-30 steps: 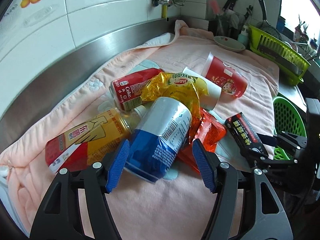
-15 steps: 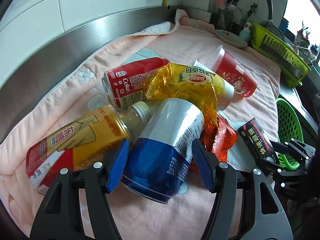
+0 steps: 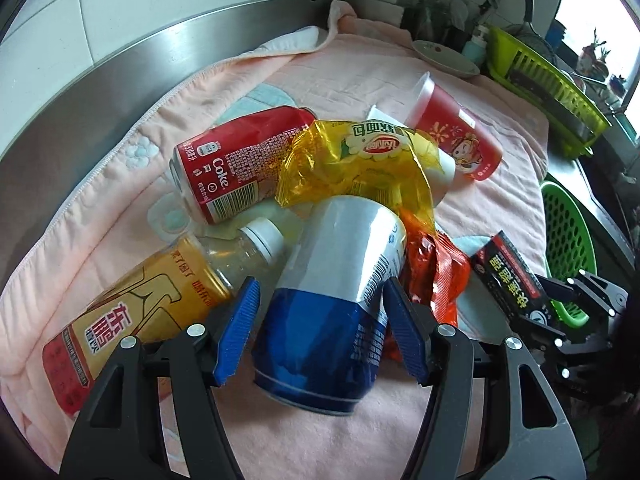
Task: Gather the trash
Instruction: 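Grasp the blue-silver can with the left gripper while the right gripper holds the black box, then carry the can and box over the green basket and open both grippers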
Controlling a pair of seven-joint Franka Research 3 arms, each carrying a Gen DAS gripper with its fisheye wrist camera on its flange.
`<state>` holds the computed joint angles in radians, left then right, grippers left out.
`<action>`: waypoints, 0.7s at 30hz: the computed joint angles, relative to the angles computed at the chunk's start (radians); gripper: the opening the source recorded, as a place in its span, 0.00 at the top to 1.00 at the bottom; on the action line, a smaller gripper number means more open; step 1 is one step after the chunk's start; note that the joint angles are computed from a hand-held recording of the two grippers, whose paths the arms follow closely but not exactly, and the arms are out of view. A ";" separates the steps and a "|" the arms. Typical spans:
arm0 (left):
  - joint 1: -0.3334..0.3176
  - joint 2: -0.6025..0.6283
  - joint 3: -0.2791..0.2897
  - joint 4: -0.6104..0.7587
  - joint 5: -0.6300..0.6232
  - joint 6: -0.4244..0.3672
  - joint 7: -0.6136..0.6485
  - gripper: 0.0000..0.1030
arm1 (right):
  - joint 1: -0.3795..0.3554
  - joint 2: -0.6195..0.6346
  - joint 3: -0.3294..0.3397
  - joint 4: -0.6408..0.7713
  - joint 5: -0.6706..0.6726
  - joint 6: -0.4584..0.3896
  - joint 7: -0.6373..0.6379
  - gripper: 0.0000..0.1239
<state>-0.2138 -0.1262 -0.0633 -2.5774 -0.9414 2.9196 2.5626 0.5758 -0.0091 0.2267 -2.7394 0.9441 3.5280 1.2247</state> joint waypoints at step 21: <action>0.052 0.073 -0.067 0.053 -0.016 -0.045 0.072 0.43 | 0.003 -0.005 0.002 -0.010 -0.005 0.012 0.016 0.59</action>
